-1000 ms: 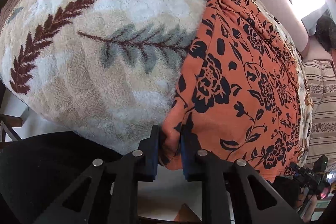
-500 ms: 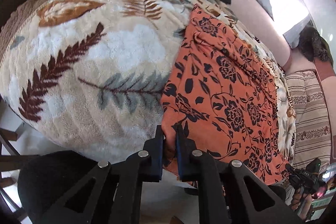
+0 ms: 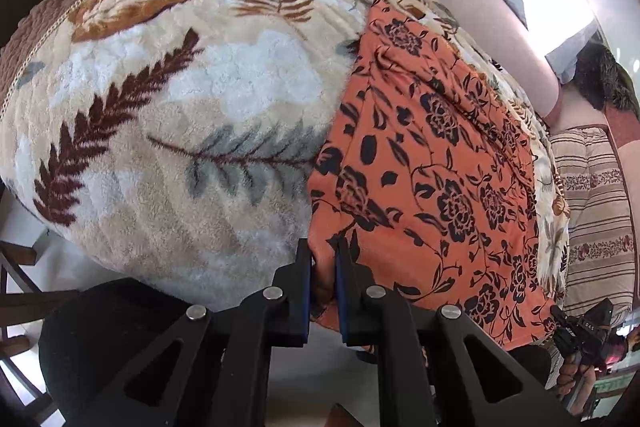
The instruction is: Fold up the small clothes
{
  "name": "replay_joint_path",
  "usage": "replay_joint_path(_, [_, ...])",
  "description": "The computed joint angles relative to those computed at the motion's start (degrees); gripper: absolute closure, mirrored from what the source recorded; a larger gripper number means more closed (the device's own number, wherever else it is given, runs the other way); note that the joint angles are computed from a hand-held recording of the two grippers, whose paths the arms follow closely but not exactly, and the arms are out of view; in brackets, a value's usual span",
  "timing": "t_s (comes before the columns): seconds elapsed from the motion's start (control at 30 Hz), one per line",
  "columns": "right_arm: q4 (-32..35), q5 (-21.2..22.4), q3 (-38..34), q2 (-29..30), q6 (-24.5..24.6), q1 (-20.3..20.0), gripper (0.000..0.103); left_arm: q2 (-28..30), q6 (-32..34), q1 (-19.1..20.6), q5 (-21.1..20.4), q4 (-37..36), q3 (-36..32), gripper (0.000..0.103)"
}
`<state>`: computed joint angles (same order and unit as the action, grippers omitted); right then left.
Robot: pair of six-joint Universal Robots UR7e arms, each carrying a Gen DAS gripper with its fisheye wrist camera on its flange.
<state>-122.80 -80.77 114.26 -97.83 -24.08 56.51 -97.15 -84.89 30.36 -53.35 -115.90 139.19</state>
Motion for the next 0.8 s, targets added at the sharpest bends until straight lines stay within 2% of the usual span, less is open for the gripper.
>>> replay_joint_path(0.2, [1.90, 0.07, -0.16, -0.09, -0.12, -1.27, 0.095, 1.02, 1.71, 0.12, -0.38, 1.17, -1.72, 0.092])
replay_joint_path(0.3, [2.90, 1.33, -2.18, 1.38, -0.02, 0.20, 0.095, 2.66, 6.71, 1.16, 0.76, -0.65, -4.52, 0.092])
replay_joint_path(0.4, [3.37, 3.70, -6.34, 4.55, 0.59, 3.42, 0.095, 4.52, 13.53, 3.60, 2.62, -5.89, -8.46, 0.092])
replay_joint_path(0.5, [1.14, 5.51, -12.66, 10.09, 2.62, 7.84, 0.095, 8.74, 23.46, 7.41, 4.43, -13.58, -14.29, 0.092])
replay_joint_path(0.6, [-2.07, 7.49, -22.02, 17.67, 6.20, 12.37, 0.095, 16.02, 34.36, 12.07, 6.53, -19.49, -22.49, 0.092])
replay_joint_path(0.67, [-4.47, 6.85, -29.42, 23.80, 8.90, 15.28, 0.095, 21.59, 40.80, 16.02, 6.30, -24.07, -28.19, 0.092])
replay_joint_path(0.73, [-6.88, 4.32, -35.63, 29.45, 11.05, 17.36, 0.095, 26.78, 42.49, 19.02, 7.65, -22.56, -33.79, 0.092])
replay_joint_path(0.8, [-5.93, 5.07, -37.03, 30.99, 12.40, 17.22, 0.094, 28.55, 43.91, 20.55, 5.82, -25.81, -34.27, 0.092])
